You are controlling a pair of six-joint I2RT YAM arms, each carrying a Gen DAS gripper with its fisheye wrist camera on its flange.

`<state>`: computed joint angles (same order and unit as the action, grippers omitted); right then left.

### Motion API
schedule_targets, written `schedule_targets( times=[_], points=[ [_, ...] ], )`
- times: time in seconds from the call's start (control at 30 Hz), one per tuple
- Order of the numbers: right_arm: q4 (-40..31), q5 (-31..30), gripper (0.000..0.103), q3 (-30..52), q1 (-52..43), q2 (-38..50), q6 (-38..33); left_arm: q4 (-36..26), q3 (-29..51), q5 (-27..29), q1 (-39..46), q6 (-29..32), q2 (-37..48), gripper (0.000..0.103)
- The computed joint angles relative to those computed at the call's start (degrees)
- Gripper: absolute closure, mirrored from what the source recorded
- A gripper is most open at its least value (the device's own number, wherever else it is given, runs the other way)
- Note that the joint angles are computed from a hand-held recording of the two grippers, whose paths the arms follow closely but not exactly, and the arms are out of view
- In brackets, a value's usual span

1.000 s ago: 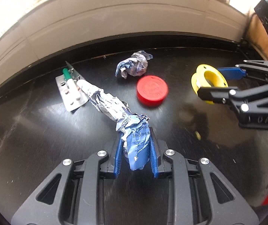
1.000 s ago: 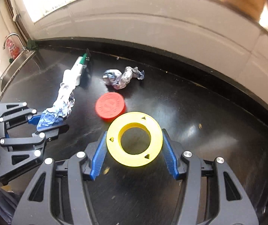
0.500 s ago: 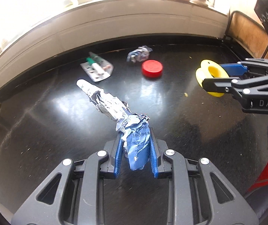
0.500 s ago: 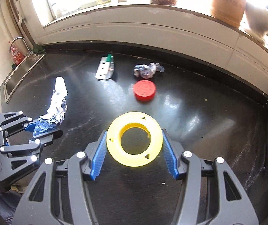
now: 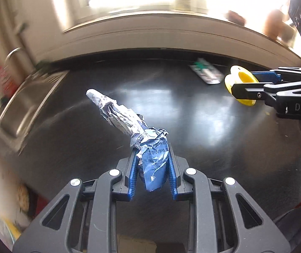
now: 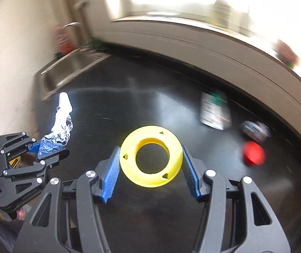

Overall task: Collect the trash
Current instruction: 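Carry wrapper and yellow ring over the bin and open both tools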

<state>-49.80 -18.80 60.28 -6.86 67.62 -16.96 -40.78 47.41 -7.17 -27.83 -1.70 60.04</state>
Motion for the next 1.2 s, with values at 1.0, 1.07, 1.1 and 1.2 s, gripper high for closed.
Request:
schedule_targets(
  times=[1.0,1.07,1.1,1.2],
  points=[
    [-7.4,3.2,0.048,60.0,65.7,64.6,25.5,1.5,-3.0,31.9,98.0,46.2,24.0,0.078],
    [-9.3,3.3,0.048,63.9,65.8,67.4,25.2,2.2,-2.0,32.2,97.3,45.3,26.3,0.078],
    [-10.3,3.4,0.048,66.1,65.9,68.8,25.2,2.1,-1.7,32.4,97.0,44.9,26.8,0.078],
    [-14.4,3.7,0.048,74.9,66.2,74.3,25.0,2.0,-0.2,33.5,96.9,44.5,29.3,0.077]
  ],
)
